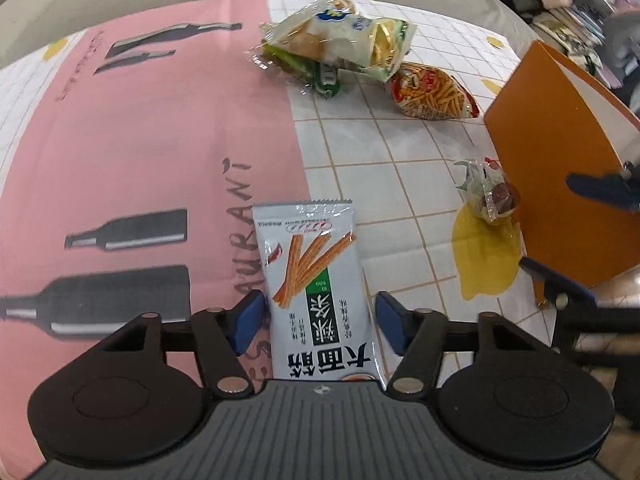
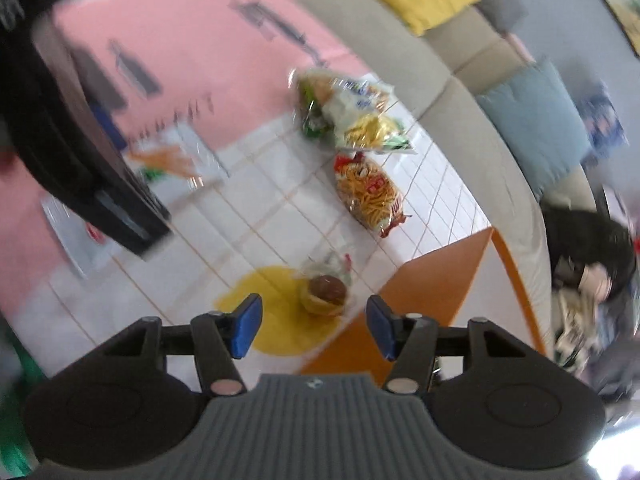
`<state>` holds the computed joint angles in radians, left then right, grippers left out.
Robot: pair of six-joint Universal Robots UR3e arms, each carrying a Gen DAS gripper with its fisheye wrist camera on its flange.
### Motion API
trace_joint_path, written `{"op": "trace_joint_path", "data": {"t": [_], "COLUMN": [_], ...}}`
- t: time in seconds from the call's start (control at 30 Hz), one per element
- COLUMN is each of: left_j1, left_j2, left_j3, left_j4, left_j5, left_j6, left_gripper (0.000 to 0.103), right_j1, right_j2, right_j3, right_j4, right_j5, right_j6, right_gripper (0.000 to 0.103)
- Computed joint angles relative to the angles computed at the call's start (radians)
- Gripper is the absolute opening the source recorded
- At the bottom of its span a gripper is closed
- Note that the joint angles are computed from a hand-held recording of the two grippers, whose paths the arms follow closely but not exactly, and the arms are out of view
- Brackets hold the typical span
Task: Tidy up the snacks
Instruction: 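Close the left tool on the stick-snack packet while the right tool grasps the clear cake bag, then carry the stick-snack packet with the left tool while the right tool carries the cake bag to the box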
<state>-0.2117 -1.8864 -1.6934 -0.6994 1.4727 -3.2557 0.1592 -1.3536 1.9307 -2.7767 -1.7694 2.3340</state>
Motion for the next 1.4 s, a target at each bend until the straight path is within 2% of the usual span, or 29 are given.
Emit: {"op": "trace_joint_path", "data": {"t": [0.3,0.57,0.7,0.83,0.87,0.9,0.97,1.1,1.27,1.4], "left_j1": [0.033,0.061,0.072,0.081,0.087,0.093,0.100,0.105,0.115,0.103], "left_j2": [-0.031,-0.045,-0.033,-0.017,-0.015,-0.012,0.000,0.039,0.098,0.138], "left_j3": [0.017,0.010,-0.010,-0.030,-0.032,-0.037,-0.050,-0.080,-0.108,-0.111], "left_j4": [0.032,0.072,0.091,0.101,0.097,0.097,0.104,0.124,0.121,0.098], "left_j5": [-0.034,-0.076,-0.094,-0.100,-0.107,-0.114,-0.123,-0.132,-0.155,-0.141], "left_j6": [0.017,0.013,0.010,-0.003,-0.012,-0.022,-0.035,-0.049,-0.066,-0.069], "left_gripper": [0.056,0.054,0.053,0.053,0.053,0.052,0.052,0.052,0.052,0.052], "right_j1": [0.005,0.003,0.013,0.016,0.014,0.012,0.006,-0.027,-0.107,-0.174], "right_j2": [0.142,0.301,0.372,0.406,0.408,0.409,0.402,0.333,0.179,0.025], "right_j3": [-0.232,-0.538,-0.650,-0.712,-0.721,-0.728,-0.731,-0.695,-0.593,-0.436], "right_j4": [0.207,0.513,0.600,0.666,0.675,0.681,0.692,0.711,0.748,0.702], "right_j5": [-0.045,-0.054,-0.072,-0.061,-0.054,-0.048,-0.032,0.057,0.264,0.413], "right_j6": [-0.167,-0.172,-0.157,-0.129,-0.120,-0.107,-0.078,0.003,0.161,0.283], "right_gripper": [0.063,0.063,0.063,0.054,0.050,0.042,0.039,0.035,0.034,0.033]}}
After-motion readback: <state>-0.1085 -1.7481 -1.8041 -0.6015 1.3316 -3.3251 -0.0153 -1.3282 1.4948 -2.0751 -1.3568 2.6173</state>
